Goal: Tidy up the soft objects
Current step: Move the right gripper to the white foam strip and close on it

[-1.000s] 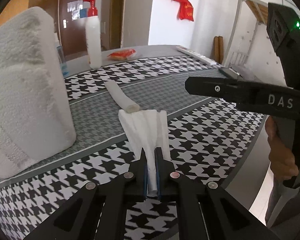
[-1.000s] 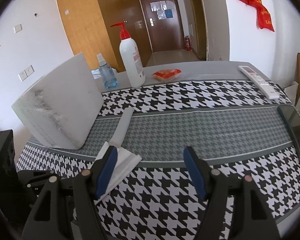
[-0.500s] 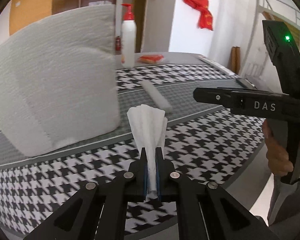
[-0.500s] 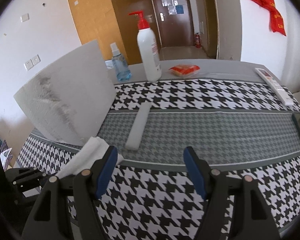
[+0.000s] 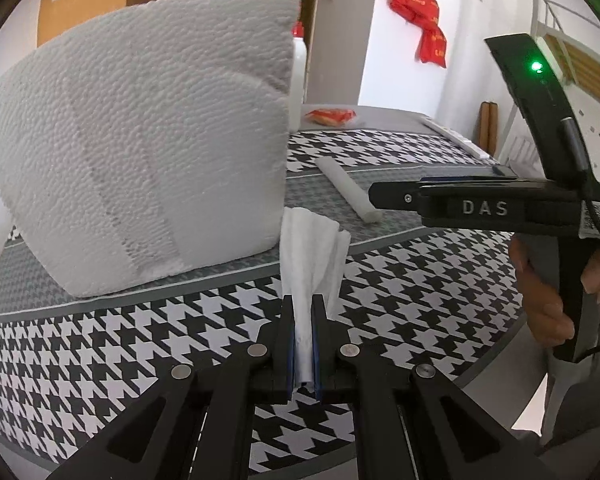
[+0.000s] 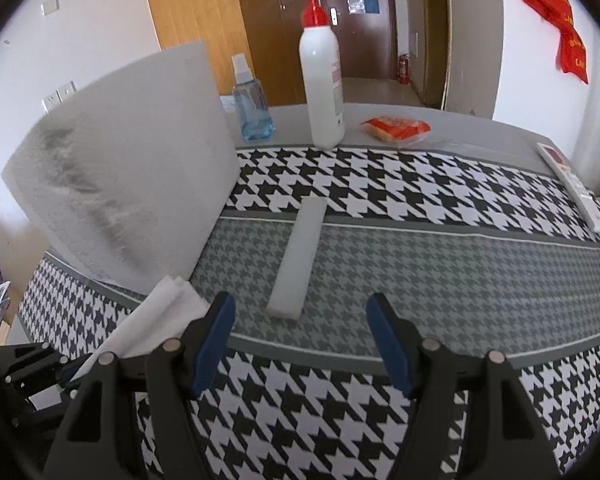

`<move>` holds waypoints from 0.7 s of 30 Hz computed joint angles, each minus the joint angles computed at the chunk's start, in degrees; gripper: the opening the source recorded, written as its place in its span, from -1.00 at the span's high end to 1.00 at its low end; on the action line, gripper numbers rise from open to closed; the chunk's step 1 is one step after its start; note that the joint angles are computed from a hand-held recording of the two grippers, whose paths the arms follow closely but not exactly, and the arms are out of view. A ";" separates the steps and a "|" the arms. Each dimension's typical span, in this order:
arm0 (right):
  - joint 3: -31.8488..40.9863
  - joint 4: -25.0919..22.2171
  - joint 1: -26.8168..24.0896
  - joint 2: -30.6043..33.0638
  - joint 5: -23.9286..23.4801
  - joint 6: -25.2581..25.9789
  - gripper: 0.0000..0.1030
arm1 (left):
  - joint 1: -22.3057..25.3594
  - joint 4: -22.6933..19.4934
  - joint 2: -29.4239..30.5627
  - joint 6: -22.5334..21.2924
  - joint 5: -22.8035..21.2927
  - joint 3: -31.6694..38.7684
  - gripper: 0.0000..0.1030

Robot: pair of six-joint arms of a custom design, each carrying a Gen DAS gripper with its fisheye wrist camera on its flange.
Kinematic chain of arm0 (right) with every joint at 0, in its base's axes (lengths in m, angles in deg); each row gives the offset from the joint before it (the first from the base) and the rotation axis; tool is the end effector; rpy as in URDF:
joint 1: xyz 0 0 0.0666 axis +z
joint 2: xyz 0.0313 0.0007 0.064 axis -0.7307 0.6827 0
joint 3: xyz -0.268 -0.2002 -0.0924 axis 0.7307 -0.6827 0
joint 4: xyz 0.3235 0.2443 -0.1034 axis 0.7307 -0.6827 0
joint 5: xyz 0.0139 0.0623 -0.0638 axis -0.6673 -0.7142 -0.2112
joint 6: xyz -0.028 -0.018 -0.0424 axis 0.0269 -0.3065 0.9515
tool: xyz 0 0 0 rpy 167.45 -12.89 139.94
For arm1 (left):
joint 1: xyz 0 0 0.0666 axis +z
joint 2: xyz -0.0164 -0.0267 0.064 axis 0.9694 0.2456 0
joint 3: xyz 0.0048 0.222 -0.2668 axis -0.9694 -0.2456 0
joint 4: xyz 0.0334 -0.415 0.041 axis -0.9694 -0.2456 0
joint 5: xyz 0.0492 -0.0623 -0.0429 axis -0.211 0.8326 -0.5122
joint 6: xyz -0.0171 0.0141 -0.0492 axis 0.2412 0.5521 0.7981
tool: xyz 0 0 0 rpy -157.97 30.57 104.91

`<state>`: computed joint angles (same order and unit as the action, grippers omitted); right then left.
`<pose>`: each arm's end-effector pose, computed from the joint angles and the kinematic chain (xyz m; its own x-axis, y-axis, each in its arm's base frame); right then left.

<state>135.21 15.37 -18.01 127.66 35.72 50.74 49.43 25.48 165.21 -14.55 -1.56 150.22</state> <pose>0.5500 0.2880 0.3101 -0.7160 0.2701 -0.6438 0.2541 0.9597 0.1200 0.5665 -0.2948 0.2957 -0.5044 0.5017 -0.7028 0.7638 0.6388 -0.0922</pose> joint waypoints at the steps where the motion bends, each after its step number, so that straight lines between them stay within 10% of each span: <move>1: 0.82 -0.73 -0.07 0.56 0.01 0.17 -0.36 | 0.08 0.08 -0.05 0.10 -0.01 -0.13 0.87; 21: 11.55 -9.02 -0.94 9.04 -1.12 1.72 0.31 | 0.85 -0.06 1.18 0.37 0.64 0.84 0.87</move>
